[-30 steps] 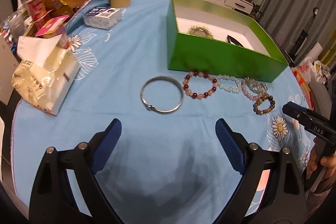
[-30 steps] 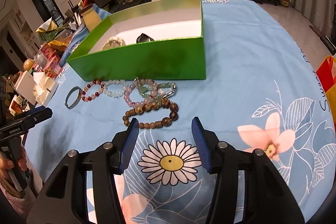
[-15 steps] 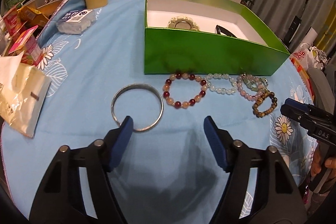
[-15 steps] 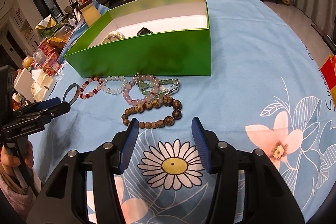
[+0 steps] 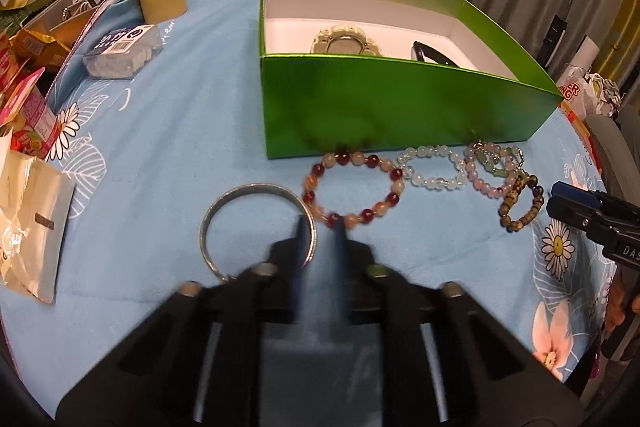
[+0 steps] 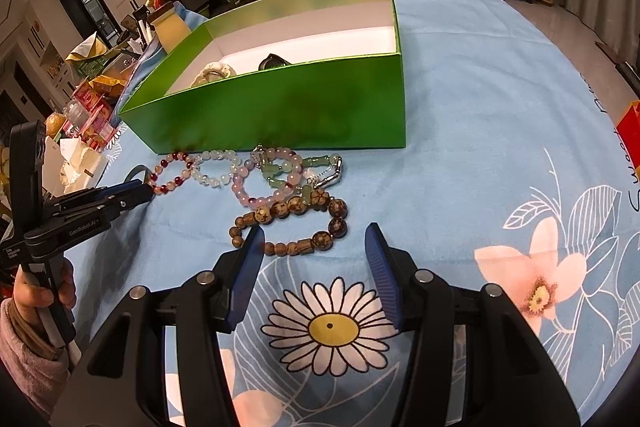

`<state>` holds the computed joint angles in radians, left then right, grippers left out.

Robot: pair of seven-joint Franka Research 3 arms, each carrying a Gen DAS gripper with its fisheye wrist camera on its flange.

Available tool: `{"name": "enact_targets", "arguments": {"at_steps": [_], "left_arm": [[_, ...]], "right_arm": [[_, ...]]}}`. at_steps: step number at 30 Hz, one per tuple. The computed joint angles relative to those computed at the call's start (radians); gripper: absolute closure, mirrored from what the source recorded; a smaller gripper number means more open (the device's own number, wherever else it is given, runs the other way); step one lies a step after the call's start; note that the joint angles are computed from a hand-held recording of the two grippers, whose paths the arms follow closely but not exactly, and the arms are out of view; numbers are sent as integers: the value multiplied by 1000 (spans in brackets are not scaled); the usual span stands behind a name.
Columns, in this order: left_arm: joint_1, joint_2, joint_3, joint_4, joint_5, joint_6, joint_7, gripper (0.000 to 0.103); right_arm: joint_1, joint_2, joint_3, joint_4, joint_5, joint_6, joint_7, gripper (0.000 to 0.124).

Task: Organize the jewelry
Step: 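Close the left gripper on the silver bangle while the right gripper grasps the brown bead bracelet, then carry the bangle and the bead bracelet over the green box with both grippers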

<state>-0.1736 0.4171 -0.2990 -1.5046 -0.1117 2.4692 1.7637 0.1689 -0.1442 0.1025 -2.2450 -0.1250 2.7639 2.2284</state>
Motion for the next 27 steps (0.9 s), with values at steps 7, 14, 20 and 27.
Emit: {"name": "enact_targets", "arguments": {"at_steps": [7, 14, 20, 27], "left_arm": [[25, -48, -9, -64, -40, 33, 0, 100], [46, -102, -16, -107, -128, 58, 42, 100], [42, -120, -14, -123, -161, 62, 55, 98], [41, -137, -11, -137, -191, 59, 72, 98]], "right_arm": [[10, 12, -6, 7, 26, 1, -37, 71], [-1, 35, -2, 34, -22, 6, 7, 74], [6, 79, -7, 83, -141, -44, 73, 96], [30, 47, -4, 71, -275, -102, 112, 114]]}}
